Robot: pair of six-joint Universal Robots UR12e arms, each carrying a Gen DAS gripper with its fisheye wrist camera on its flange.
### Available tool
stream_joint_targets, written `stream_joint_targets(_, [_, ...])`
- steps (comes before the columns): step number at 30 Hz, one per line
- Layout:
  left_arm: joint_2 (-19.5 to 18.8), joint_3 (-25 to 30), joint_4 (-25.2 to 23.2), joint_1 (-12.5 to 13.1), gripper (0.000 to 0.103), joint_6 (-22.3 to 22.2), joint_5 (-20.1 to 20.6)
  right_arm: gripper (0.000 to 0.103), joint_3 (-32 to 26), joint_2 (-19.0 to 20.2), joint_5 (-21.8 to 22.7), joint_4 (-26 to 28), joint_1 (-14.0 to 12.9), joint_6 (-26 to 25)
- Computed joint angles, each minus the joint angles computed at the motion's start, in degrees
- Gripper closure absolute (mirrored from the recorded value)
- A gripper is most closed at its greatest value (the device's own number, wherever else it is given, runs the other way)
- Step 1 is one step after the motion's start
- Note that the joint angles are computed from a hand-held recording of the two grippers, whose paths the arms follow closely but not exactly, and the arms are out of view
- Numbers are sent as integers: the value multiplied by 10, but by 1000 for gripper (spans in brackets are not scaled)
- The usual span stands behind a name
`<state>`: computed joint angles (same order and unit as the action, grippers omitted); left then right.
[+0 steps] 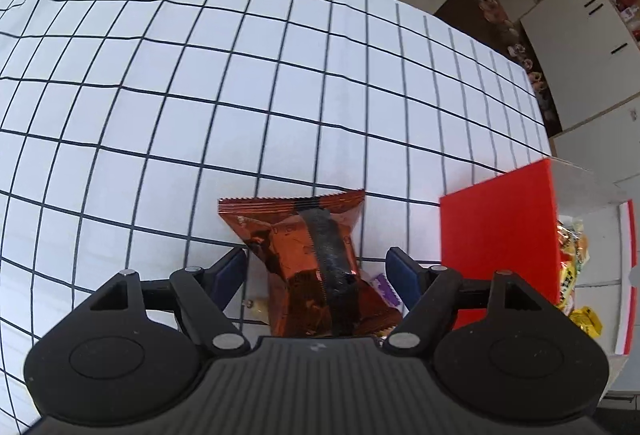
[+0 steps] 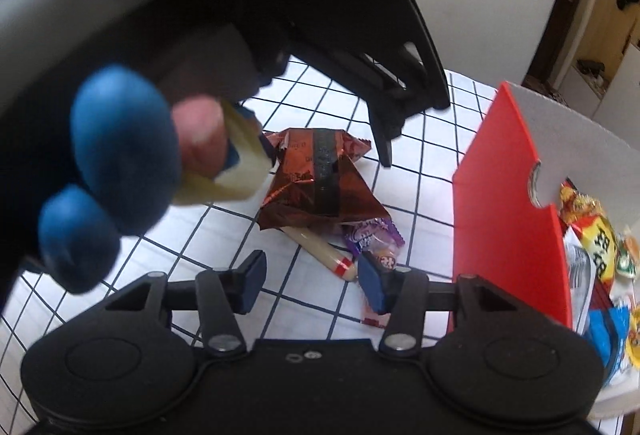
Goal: Organize snacks
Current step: 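Grasp the orange-brown chip packet with the left tool while the right tool grasps the sausage stick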
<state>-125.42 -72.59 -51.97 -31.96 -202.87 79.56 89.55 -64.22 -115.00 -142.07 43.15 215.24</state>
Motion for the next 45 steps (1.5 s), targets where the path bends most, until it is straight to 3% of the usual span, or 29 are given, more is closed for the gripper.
stream_joint_targets(2, [-1,1,-4,1,39,8,-2,60,-3,2,2,1,-1,-20])
stream_joint_targets(5, [-1,-2,-4,2,41,19,-5,62,-7,5,7,4,-3,-39])
stream_joint_targets(13, [6,-16,25,0,59,57,11,63,-15,9,21,14,-10,-58])
stream_joint_targets(16, [12,-27,37,5,61,69,20,63,-17,9,31,17,-13,-59])
stream_joint_targets(28, [57,-103,92,37,62,48,8,67,-32,18,60,27,-21,-121])
stream_joint_targets(33, [82,-144,117,48,62,44,12,85,-39,20,68,36,-19,-150])
stream_joint_targets(37, [103,-177,135,54,62,31,6,94,-37,18,70,35,-16,-133])
stream_joint_targets(45, [142,-238,171,49,62,15,19,95,-15,0,62,20,-6,-19])
